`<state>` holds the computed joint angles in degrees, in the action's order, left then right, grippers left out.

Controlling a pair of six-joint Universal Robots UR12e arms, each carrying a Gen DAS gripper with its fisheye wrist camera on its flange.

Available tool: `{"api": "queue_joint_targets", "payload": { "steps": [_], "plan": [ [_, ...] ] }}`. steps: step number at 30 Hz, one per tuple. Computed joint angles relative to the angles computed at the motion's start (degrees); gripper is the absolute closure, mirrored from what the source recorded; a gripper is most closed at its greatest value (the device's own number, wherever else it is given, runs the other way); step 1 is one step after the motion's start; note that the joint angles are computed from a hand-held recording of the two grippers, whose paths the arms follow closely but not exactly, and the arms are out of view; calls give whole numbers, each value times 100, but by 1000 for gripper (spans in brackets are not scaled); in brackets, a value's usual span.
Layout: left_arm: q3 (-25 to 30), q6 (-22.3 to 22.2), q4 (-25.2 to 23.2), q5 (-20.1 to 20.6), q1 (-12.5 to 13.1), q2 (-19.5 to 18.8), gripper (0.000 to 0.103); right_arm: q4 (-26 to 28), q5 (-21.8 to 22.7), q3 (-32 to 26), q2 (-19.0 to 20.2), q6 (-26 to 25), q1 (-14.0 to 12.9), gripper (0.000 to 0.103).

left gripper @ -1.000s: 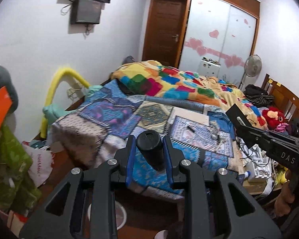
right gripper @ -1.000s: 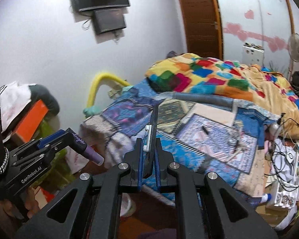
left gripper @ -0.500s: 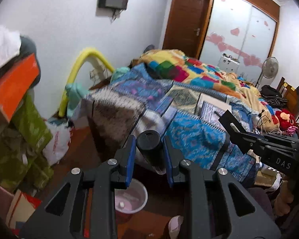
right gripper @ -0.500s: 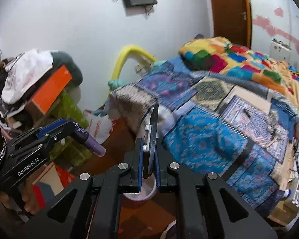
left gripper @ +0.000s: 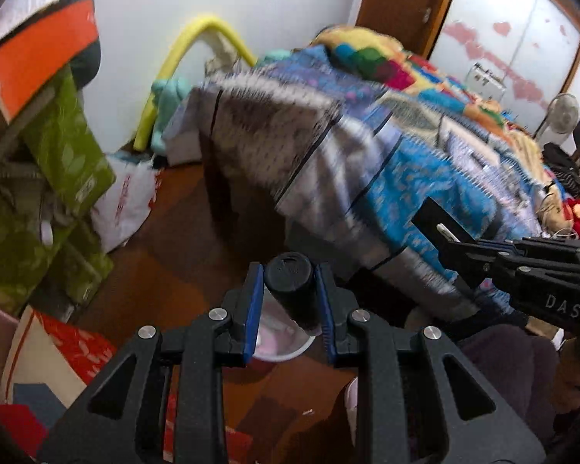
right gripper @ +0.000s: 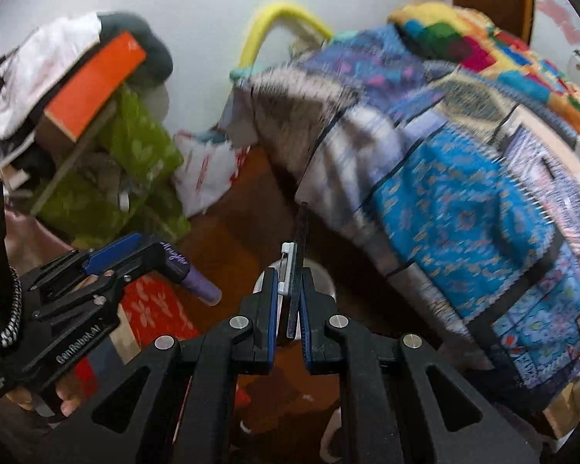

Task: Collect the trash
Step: 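Carry the purple tube and white pen with both tools over the bucket, then open the right tool dropping the pen while the left tool drops the purple tube into the bucket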

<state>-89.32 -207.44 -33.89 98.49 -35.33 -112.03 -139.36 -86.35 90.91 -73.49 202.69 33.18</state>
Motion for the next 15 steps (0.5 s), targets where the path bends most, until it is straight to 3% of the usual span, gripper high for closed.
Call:
{"api": "queue_joint_targets", "payload": {
  "steps": [4, 12, 13, 14, 15],
  "plan": [
    [-73, -217, -235, -178, 91, -44, 77, 356, 474, -186, 249, -122, -59, 94],
    [-58, -436, -491, -482, 240, -153, 77, 871, 942, -624, 670, -492, -85, 90],
    [-47, -450, -493, -542, 261, -168, 77, 922, 938, -676, 714, -480, -84, 81],
    [-25, -464, -501, -591, 274, -188, 77, 949, 924, -709, 742, -452, -88, 66],
    [-8, -474, -507, -641, 288, -207, 77, 945, 918, -726, 759, -425, -102, 61]
  ]
}}
